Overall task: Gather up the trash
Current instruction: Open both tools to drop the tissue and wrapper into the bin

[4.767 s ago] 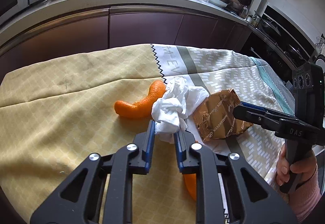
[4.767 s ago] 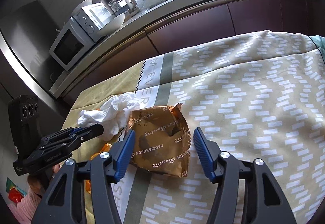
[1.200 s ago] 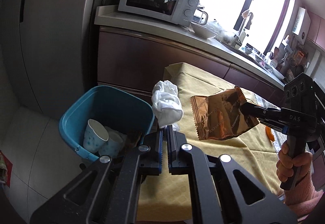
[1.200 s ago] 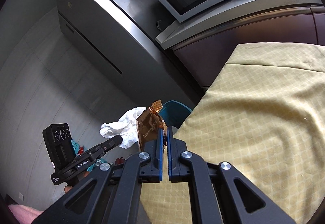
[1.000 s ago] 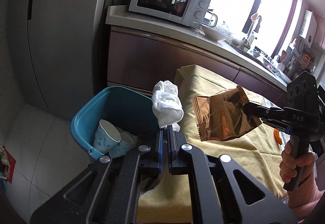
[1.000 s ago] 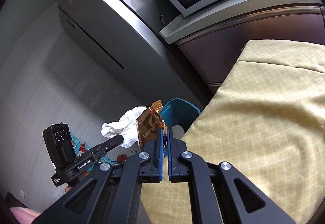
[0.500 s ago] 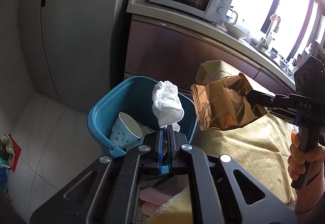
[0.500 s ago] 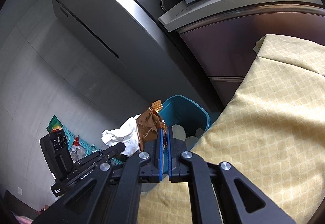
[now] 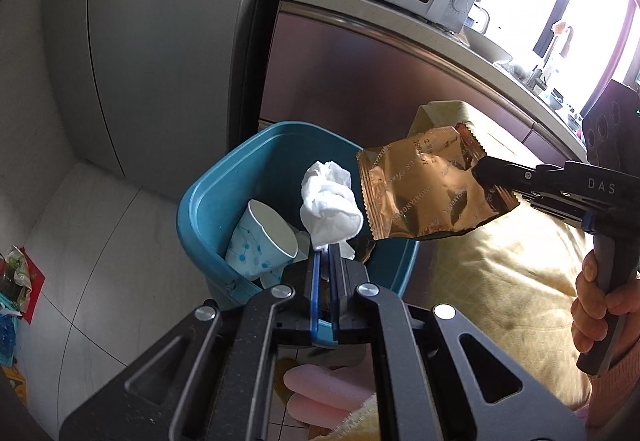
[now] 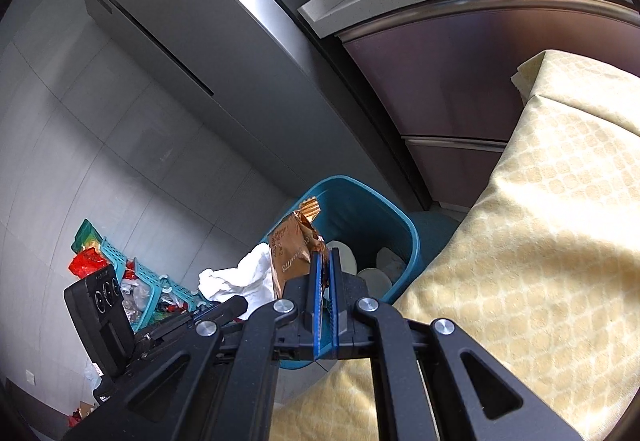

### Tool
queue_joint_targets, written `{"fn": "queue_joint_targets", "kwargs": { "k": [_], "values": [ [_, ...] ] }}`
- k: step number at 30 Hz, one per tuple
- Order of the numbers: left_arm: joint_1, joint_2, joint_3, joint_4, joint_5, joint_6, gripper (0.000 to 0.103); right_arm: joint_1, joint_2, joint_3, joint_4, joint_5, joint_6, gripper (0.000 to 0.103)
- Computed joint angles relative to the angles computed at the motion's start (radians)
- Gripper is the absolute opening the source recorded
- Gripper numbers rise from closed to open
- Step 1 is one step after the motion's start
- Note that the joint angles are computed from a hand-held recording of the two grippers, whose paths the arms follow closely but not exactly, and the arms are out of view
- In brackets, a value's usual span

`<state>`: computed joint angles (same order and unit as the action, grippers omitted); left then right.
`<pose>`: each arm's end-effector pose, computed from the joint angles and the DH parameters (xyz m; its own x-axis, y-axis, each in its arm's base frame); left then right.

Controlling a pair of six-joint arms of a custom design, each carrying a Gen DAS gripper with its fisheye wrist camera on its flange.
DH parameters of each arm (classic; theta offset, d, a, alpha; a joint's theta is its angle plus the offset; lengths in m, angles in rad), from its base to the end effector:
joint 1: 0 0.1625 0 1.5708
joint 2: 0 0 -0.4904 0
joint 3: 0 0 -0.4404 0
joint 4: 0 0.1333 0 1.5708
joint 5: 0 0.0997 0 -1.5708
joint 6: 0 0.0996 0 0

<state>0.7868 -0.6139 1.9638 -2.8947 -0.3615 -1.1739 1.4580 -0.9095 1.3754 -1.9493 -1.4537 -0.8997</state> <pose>-0.2606 -0.5820 -0.0225 -0.7412 -0.5496 -0.3854 0.0577 0.5198 -0.8523 0.0556 -0.7966 0.2444 -0.7008 -0.6994 -0.1407 -0.7022 0.7110 -0.0369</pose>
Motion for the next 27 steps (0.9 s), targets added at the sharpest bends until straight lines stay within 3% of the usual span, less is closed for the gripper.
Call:
{"fn": "queue_joint_targets", "kwargs": {
  "k": [16,21,25,27],
  "values": [
    [0.056,0.023,-0.03,-0.017,-0.024,0.029,0.005,0.028,0.019,0.057,-0.095,-0.094,0.004,0.005],
    [0.062,0.024,-0.049,0.03,-0.016,0.012,0.019,0.038,0.035,0.062,-0.12,-0.119,0.011,0.01],
    [0.06,0.026,-0.051,0.03,-0.009,0.014,0.02,0.033,0.034,0.065,-0.128,-0.113,0.009,0.012],
    [0.054,0.027,-0.052,0.027,-0.003,0.018,0.021,0.031,0.032,0.066,-0.135,-0.109,0.007,0.019]
  ]
}}
